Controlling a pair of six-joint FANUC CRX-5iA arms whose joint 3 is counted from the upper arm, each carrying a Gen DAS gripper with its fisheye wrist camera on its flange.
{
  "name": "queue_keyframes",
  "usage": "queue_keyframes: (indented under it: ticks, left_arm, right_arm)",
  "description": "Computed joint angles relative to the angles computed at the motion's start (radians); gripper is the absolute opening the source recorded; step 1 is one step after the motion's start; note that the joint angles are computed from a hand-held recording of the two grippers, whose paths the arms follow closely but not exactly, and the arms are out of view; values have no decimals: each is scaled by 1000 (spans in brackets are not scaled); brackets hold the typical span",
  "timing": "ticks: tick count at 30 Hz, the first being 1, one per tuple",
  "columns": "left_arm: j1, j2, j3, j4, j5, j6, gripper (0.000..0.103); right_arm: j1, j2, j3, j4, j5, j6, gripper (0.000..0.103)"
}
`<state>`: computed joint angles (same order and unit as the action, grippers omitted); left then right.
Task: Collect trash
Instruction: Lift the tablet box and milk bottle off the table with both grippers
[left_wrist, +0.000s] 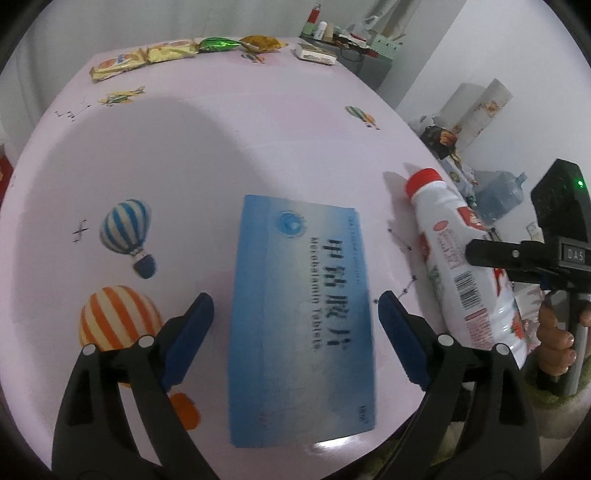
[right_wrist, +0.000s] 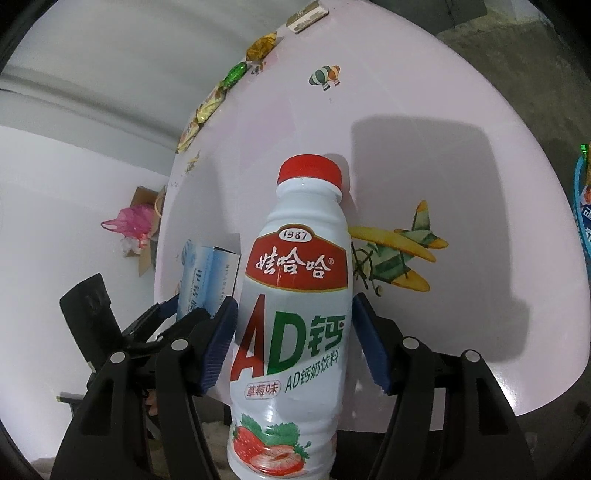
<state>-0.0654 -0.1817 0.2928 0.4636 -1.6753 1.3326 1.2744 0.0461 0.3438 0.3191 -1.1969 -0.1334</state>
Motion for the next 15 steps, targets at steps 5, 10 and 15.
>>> queue_keyframes:
  ticks: [5, 10, 15]
  left_arm:
    - [-49, 6, 21, -56, 21, 16, 86]
    - [-71, 4, 21, -82, 55, 39, 86]
    - [-104, 0, 26, -122, 73, 43, 86]
  right_arm:
    - [-4, 17, 20, -5, -16, 12, 66]
    - [-3, 17, 14, 2, -10, 11, 66]
    - [-1, 34, 37, 6, -32, 29, 66]
